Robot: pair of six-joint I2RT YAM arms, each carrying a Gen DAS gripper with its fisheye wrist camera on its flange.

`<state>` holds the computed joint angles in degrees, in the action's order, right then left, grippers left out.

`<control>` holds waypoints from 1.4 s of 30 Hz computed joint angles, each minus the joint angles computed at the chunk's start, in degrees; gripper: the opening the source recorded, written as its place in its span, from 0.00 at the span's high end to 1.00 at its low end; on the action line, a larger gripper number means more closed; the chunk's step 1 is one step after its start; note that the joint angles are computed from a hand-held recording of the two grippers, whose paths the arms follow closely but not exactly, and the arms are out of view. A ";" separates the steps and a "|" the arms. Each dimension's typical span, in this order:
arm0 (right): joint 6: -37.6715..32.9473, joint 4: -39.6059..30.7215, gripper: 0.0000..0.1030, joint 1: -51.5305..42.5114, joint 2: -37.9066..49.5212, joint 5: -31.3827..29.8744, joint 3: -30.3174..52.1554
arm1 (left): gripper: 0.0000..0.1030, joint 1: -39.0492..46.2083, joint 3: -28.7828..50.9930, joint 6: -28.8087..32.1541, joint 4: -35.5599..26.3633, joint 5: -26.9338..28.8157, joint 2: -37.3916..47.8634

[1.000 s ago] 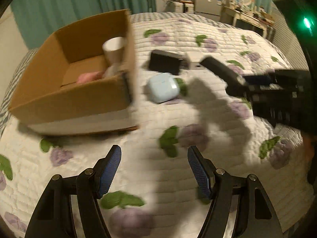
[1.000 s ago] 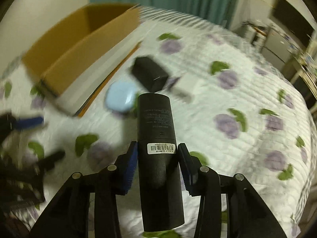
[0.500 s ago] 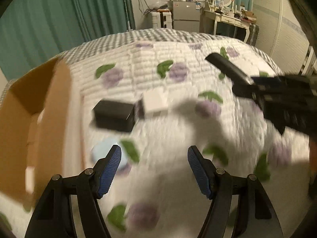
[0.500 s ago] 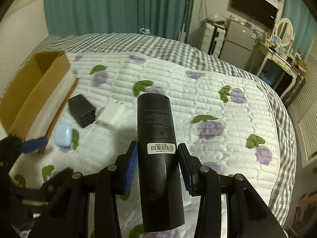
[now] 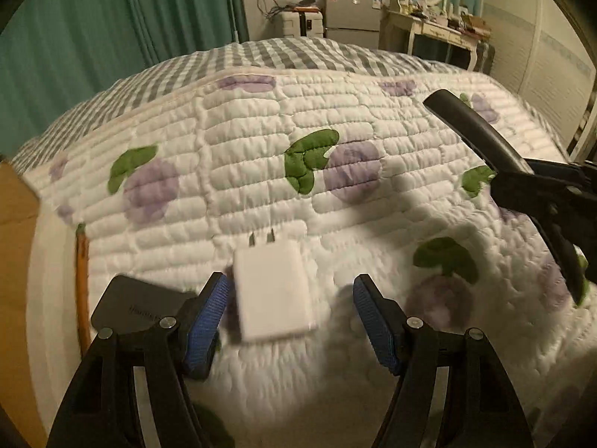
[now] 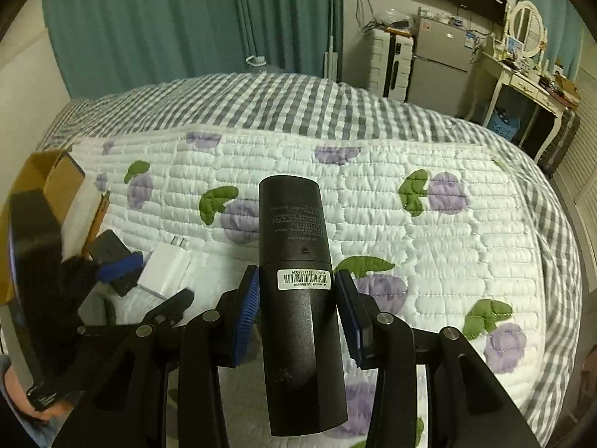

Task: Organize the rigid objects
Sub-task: 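Grasp the white charger plug with the left gripper while the right holds the black cylinder, then carry the white plug and black cylinder into the box and open both grippers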

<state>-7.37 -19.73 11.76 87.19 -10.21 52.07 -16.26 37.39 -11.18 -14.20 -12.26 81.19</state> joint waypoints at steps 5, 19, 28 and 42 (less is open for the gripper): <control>-1.12 0.07 0.61 0.23 0.38 -0.19 -0.45 | 0.32 1.01 0.62 0.16 -0.25 1.38 0.87; -1.48 0.41 0.61 0.71 -2.97 0.77 -2.57 | 0.40 1.33 -0.98 3.85 -2.42 0.57 -2.79; -2.94 0.40 0.61 0.11 -2.30 -0.52 -2.87 | 0.59 0.44 2.05 3.88 -2.30 -1.09 1.83; 1.37 -5.45 0.61 2.57 -15.09 1.14 -5.66 | 0.60 -2.25 5.92 3.34 -21.47 0.33 -23.03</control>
<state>-6.00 -25.18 14.33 72.11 -9.06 46.41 -18.51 43.31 -7.84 -35.68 -11.93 58.16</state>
